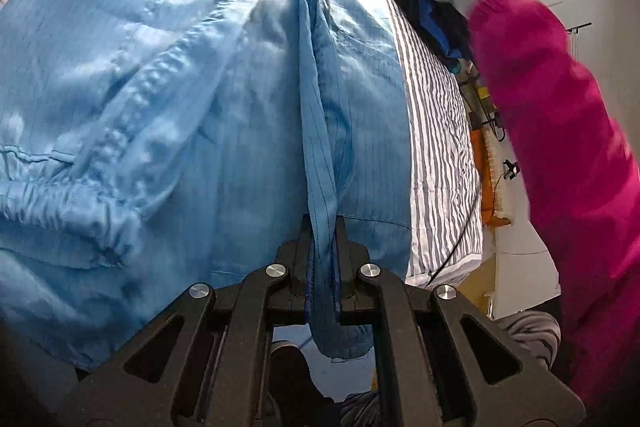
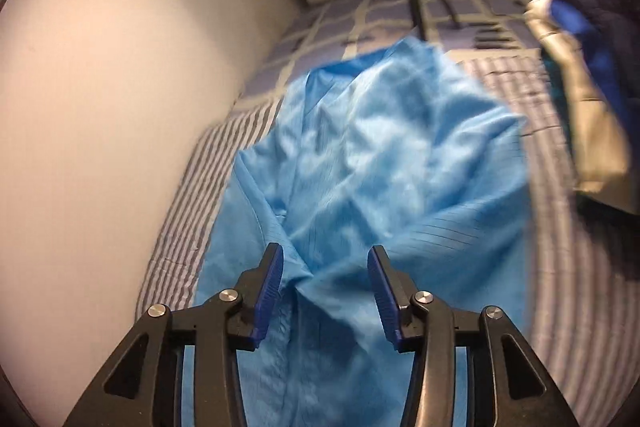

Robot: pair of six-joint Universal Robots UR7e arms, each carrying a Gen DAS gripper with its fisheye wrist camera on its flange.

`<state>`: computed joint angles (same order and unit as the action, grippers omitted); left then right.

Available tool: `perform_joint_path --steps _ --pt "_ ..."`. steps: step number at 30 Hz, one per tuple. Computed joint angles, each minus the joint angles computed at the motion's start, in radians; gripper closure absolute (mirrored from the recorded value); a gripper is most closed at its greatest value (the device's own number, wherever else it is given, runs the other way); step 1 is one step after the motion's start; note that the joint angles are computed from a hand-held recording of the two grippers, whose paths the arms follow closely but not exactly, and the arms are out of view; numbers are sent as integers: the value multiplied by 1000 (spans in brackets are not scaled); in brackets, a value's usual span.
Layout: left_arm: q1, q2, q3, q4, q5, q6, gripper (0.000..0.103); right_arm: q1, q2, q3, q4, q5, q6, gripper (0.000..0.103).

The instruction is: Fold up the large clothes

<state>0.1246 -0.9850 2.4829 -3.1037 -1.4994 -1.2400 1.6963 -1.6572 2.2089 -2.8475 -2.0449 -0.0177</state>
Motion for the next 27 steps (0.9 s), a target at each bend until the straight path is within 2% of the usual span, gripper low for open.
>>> perform_joint_path --steps 1,3,7,11,14,16,19,22,24,27 --pt "3 -2 2 1 -2 1 100 22 -52 23 25 -37 -6 56" --pt "15 0 6 -8 -11 15 100 38 -133 54 89 -48 2 56" --pt "13 -21 20 7 7 38 100 124 -325 163 274 -122 63 57" --pt "-17 -58 27 65 59 54 101 223 -455 278 423 -205 144 58" --pt "-35 -99 38 103 98 29 101 269 -520 372 488 -229 192 58" --pt "-52 -141 45 163 146 4 101 289 -540 426 492 -247 198 58" --pt "-65 -166 45 216 169 -11 101 314 -531 490 481 -269 190 58" --pt "-86 -168 39 275 181 -25 101 370 -456 515 477 -362 194 58" --pt "-103 -161 38 304 184 -32 101 383 -446 516 493 -384 188 58" --pt "-111 -144 28 314 192 -35 101 387 -465 499 580 -401 216 60"
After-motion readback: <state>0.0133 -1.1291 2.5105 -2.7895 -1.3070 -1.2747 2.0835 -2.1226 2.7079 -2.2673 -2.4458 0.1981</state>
